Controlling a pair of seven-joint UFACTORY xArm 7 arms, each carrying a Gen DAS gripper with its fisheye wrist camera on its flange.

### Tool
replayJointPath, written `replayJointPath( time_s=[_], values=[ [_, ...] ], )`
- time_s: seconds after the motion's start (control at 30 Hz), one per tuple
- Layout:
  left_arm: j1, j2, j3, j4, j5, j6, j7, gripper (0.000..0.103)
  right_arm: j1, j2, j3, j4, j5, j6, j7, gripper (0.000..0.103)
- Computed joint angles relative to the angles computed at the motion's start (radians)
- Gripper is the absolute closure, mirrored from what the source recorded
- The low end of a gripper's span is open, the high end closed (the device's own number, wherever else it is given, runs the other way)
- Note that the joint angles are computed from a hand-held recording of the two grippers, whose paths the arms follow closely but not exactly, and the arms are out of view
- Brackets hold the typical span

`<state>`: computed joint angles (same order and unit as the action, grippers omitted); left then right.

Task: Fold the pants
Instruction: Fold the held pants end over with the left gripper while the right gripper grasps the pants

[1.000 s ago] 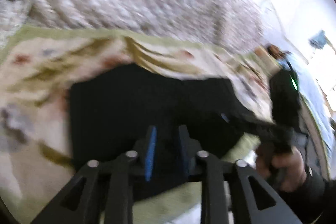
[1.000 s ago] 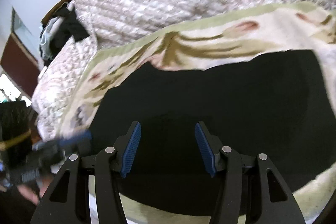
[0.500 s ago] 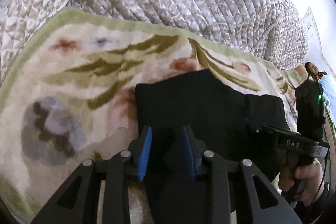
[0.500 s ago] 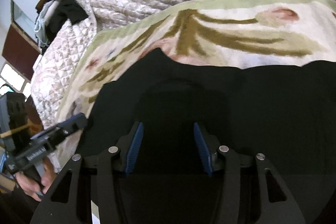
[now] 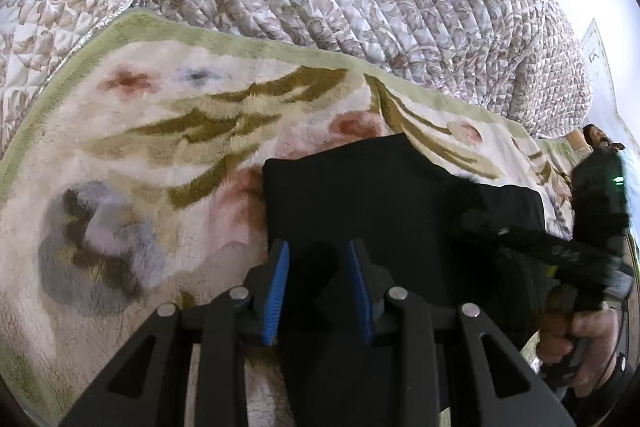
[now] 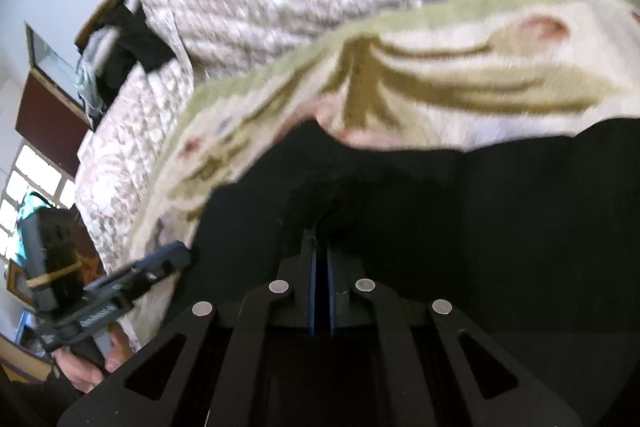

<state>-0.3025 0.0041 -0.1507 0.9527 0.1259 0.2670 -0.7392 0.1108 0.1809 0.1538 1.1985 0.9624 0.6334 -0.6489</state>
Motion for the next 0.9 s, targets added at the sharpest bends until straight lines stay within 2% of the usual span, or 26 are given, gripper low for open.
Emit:
replayJointPath(
  time_s=[0.07,0.17,0.23,0.43,0.5,0.57,0.63,0.7,0.77,0.83,0.9],
  values=[
    [0.0,-0.001,0.0,-0.003,-0.007,-0.009,0.009,0.07,-0.005,-0.023,-0.001,-0.017,0.032,-0.009,-0.022,0.1],
    [-0.005,0.013,-0.004,0.007,-0.034,-0.003,0.035,0.07,0.02,0.018,-0.013,-0.001,-0.09,-0.03,0.073,0.1],
    [-0.01,0.016,-0.005,0.011,-0.03,-0.002,0.037,0.07,0.018,0.039,-0.008,0.005,-0.125,-0.027,0.107,0.1],
    [-0.021,-0.003,-0.012,-0.013,-0.085,-0.027,0.114,0.07,0.019,-0.036,0.0,-0.05,-0.169,-0.084,0.104,0.096],
    [-0.028,-0.012,-0.018,-0.028,-0.141,-0.032,0.166,0.07,0.026,-0.077,-0.001,-0.089,-0.174,-0.101,0.085,0.095],
    [-0.036,-0.02,-0.024,-0.044,-0.155,-0.037,0.184,0.07,0.034,-0.132,-0.003,-0.142,-0.128,-0.1,0.02,0.093],
    [-0.04,-0.029,-0.029,-0.061,-0.11,-0.042,0.16,0.07,0.056,-0.177,-0.01,-0.196,-0.112,-0.105,-0.029,0.09],
    [-0.039,-0.039,-0.037,-0.077,-0.036,-0.053,0.098,0.07,0.08,-0.191,-0.02,-0.232,-0.159,-0.101,-0.031,0.083],
    [-0.065,-0.034,-0.024,-0.078,-0.029,-0.051,0.101,0.07,0.097,-0.19,-0.025,-0.257,-0.191,-0.12,-0.044,0.083],
    [-0.024,-0.037,-0.065,-0.068,0.056,-0.033,0.035,0.07,0.107,-0.2,-0.029,-0.258,-0.252,-0.138,-0.011,0.083],
    [-0.046,-0.049,-0.045,-0.072,0.051,-0.038,0.03,0.07,0.117,-0.222,-0.037,-0.275,-0.236,-0.169,-0.022,0.083]
  ],
)
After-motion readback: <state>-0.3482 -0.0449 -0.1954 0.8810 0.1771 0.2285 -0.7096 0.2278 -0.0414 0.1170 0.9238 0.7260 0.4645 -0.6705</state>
